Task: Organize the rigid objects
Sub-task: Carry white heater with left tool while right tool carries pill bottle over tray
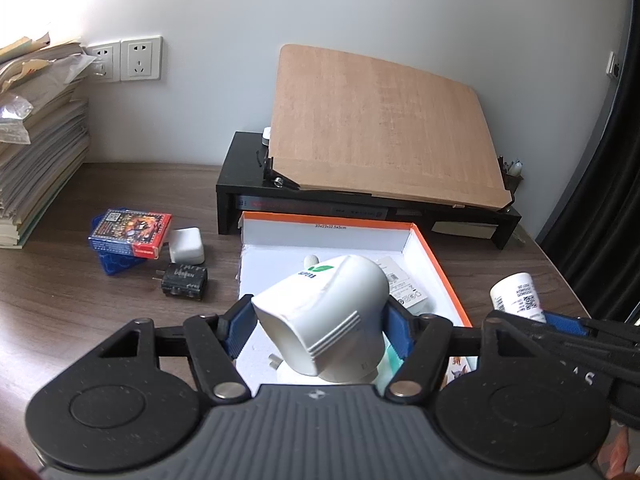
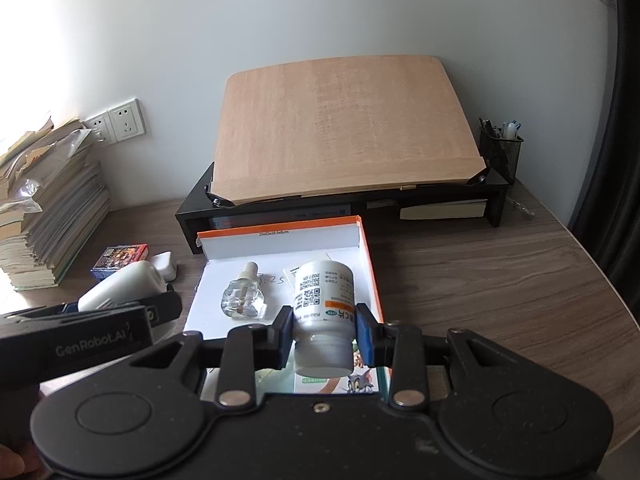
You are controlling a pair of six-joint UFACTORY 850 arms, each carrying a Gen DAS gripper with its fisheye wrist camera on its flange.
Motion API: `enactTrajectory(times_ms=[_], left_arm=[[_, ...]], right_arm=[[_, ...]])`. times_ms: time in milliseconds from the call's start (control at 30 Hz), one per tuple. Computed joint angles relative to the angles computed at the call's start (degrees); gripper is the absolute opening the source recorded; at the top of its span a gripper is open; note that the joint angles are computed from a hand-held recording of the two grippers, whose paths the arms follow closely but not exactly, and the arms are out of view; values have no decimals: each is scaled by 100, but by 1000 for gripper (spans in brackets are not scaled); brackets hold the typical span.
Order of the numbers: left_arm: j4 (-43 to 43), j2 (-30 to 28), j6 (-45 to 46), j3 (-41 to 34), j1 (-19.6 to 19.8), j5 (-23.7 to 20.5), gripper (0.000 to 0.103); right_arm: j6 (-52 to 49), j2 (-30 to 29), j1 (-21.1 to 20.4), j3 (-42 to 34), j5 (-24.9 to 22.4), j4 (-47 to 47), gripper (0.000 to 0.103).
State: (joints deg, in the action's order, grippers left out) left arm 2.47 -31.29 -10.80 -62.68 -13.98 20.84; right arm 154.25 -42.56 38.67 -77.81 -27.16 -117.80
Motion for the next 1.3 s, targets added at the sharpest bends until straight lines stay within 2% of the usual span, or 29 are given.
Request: enactTrajectory(times_ms=[533, 1300], left_arm=[[-452, -217, 449, -364, -40, -171, 67], [-443, -443, 516, -661, -48, -407, 67]], right_arm=[[16, -226, -150, -364, 219, -260, 40], [-171, -399, -236, -588, 425, -129, 40]])
